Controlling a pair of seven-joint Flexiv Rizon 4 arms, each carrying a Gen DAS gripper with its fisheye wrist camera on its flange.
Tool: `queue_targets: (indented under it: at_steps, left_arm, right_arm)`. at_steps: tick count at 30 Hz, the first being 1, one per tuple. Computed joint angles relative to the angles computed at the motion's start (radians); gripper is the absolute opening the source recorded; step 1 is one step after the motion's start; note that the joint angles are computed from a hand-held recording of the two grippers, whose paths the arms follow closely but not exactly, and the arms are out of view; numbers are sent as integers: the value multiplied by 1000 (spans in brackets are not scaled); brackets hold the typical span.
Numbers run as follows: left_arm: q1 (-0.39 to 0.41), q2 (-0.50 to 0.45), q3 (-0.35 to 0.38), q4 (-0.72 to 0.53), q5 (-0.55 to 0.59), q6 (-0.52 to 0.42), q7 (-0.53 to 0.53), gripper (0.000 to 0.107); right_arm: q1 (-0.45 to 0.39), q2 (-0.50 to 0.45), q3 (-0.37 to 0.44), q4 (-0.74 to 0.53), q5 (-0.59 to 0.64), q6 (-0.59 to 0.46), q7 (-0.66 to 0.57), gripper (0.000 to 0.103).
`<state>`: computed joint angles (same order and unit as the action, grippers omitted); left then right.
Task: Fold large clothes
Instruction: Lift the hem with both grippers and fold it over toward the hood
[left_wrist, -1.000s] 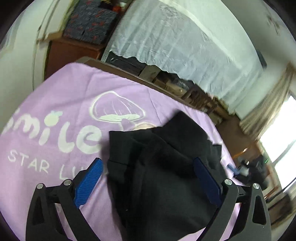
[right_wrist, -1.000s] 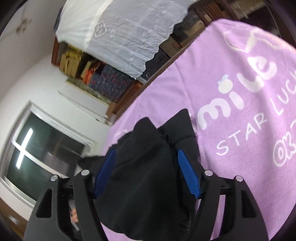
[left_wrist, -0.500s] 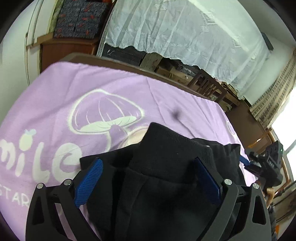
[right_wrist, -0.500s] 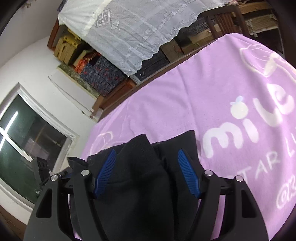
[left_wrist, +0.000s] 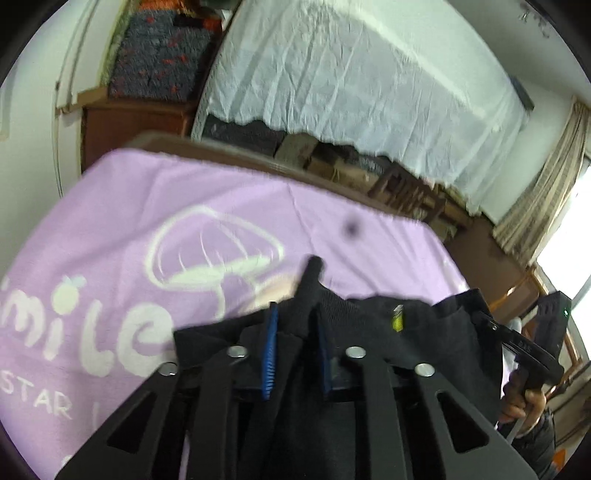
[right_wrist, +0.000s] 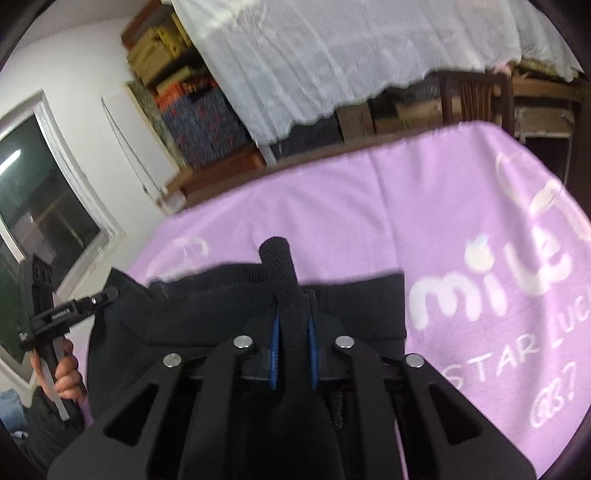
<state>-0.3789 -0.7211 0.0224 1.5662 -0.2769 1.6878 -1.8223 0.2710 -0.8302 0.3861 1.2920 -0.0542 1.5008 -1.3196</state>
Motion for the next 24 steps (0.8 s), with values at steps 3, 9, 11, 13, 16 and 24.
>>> queue_targets:
  at_steps: [3, 9, 11, 13, 16, 24]
  left_arm:
    - [-75, 12, 103, -20, -17, -15, -36, 14]
    - [-222, -106, 389, -189, 22, -238, -186, 14]
    - [-195, -154, 376, -240, 18, -338, -200, 14]
    - [-145, -164, 309, -263, -11, -405, -163, 14]
    - [-135, -156, 302, -263, 59, -382, -204, 15]
    - [-148, -98, 329, -215, 175, -370, -340, 34]
  right_arm:
    - [57, 44, -86, 27, -4, 90, 56, 9]
    - [139, -23, -222, -110, -74, -4, 217, 9]
    - [137, -75, -226, -172, -79, -100, 267, 9]
    - [100, -141, -141, -261, -48, -240, 229, 10]
    - [108, -171, -146, -310, -36, -302, 215, 11]
    - [94, -154, -137, -283, 46, -248, 191, 29]
